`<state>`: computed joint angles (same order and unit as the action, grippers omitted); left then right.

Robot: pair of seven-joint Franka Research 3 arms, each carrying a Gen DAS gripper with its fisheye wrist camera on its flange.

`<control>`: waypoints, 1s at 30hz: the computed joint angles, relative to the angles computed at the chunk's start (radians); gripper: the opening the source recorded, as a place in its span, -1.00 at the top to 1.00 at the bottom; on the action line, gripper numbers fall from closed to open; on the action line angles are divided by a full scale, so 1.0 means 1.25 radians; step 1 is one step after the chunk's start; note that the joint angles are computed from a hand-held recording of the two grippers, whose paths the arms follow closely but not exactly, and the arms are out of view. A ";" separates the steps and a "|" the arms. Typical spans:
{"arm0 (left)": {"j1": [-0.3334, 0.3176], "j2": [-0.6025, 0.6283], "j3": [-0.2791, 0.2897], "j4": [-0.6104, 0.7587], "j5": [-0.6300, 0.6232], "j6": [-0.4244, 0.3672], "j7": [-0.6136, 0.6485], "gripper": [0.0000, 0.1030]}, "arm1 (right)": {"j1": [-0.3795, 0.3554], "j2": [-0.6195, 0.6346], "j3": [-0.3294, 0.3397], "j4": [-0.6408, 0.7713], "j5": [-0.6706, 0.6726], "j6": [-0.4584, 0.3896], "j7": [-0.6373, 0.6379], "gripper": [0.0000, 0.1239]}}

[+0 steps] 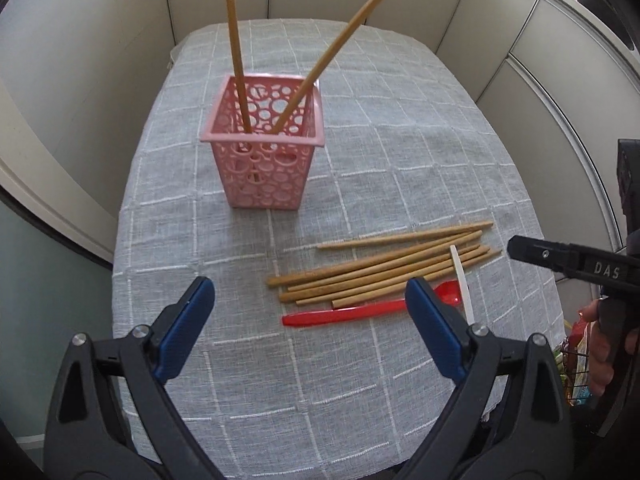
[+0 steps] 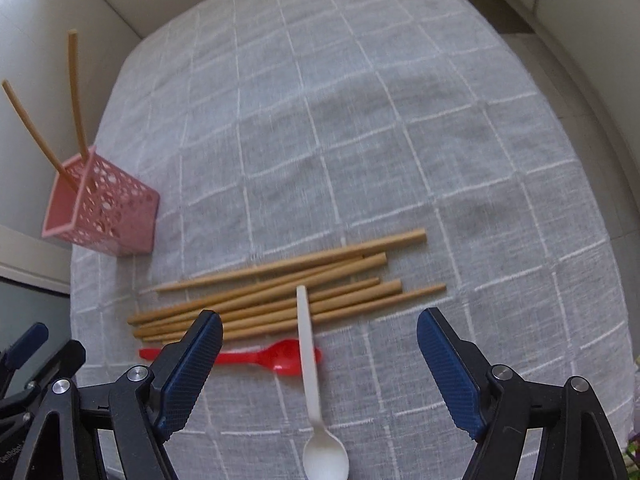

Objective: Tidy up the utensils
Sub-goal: 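Grasp the white spoon handle with the right tool and lift it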

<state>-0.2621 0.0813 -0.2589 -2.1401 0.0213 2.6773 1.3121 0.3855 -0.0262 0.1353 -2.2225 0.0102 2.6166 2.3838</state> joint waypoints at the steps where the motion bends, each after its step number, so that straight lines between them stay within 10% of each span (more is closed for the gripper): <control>1: 0.000 0.007 -0.003 0.005 -0.011 -0.009 0.013 -0.86 | 0.002 0.015 0.000 0.008 0.027 -0.008 -0.032 -0.35; 15: -0.006 0.031 -0.021 0.018 -0.016 -0.034 0.130 -0.33 | 0.017 0.144 -0.014 0.075 0.196 -0.022 -0.177 0.84; 30: -0.066 0.111 -0.068 0.076 0.003 -0.045 0.313 0.13 | -0.012 0.000 -0.025 -0.061 0.180 0.028 -0.168 0.84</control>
